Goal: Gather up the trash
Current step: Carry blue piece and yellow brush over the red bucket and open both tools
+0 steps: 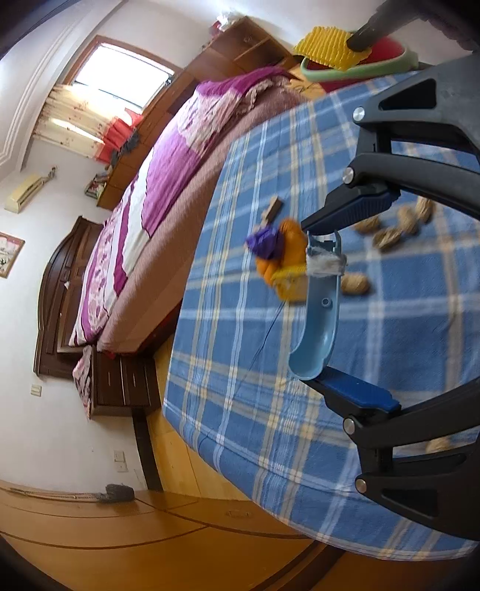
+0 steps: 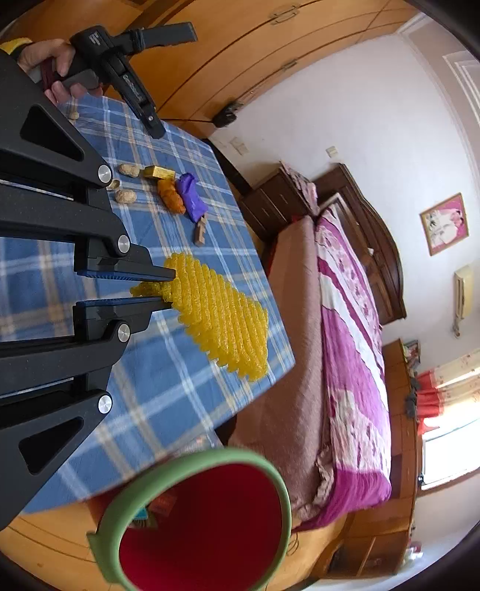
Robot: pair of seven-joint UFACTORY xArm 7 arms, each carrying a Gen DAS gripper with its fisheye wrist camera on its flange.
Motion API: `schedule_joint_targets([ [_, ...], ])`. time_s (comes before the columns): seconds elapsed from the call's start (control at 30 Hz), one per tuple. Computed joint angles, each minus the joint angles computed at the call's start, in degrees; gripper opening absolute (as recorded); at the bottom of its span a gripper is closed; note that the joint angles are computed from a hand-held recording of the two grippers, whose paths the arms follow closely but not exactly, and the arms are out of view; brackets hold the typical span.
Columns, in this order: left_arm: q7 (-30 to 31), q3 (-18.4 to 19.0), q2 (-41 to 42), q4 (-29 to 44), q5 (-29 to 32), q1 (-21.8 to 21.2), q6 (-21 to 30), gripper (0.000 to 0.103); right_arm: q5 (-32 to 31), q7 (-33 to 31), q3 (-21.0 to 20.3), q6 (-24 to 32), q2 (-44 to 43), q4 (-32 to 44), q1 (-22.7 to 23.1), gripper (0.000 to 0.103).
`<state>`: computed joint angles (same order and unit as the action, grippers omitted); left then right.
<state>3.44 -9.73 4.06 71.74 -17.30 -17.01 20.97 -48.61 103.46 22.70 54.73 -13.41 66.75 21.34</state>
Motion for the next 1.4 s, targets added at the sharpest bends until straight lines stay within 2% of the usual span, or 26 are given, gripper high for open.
schedule_joint_targets([
  [0.33, 4.54, -0.83, -5.57, -3.25, -4.89, -3.02, 1.61, 0.073, 2.79, 3.86, 2.99, 3.04, -8.33, -6.07, -1.32, 0.008],
  [0.7, 5.71, -1.59, -7.18, -3.07, -5.64, -6.67, 3.39, 0.073, 8.86, 4.34, 6.19, 4.7, -18.88, -13.25, -5.49, 0.008],
  [1.07, 2.79, -4.42, -4.68, 0.32, -0.14, -10.6, 5.08, 0.073, 18.22, 0.76, 6.61, 5.62, -29.12, -20.58, -9.42, 0.008],
  [1.4, -0.29, -6.79, 0.95, 6.32, 5.54, -14.77, 6.06, 0.073, 24.1, -4.42, 4.61, 5.92, -39.16, -28.35, -11.55, 0.009],
])
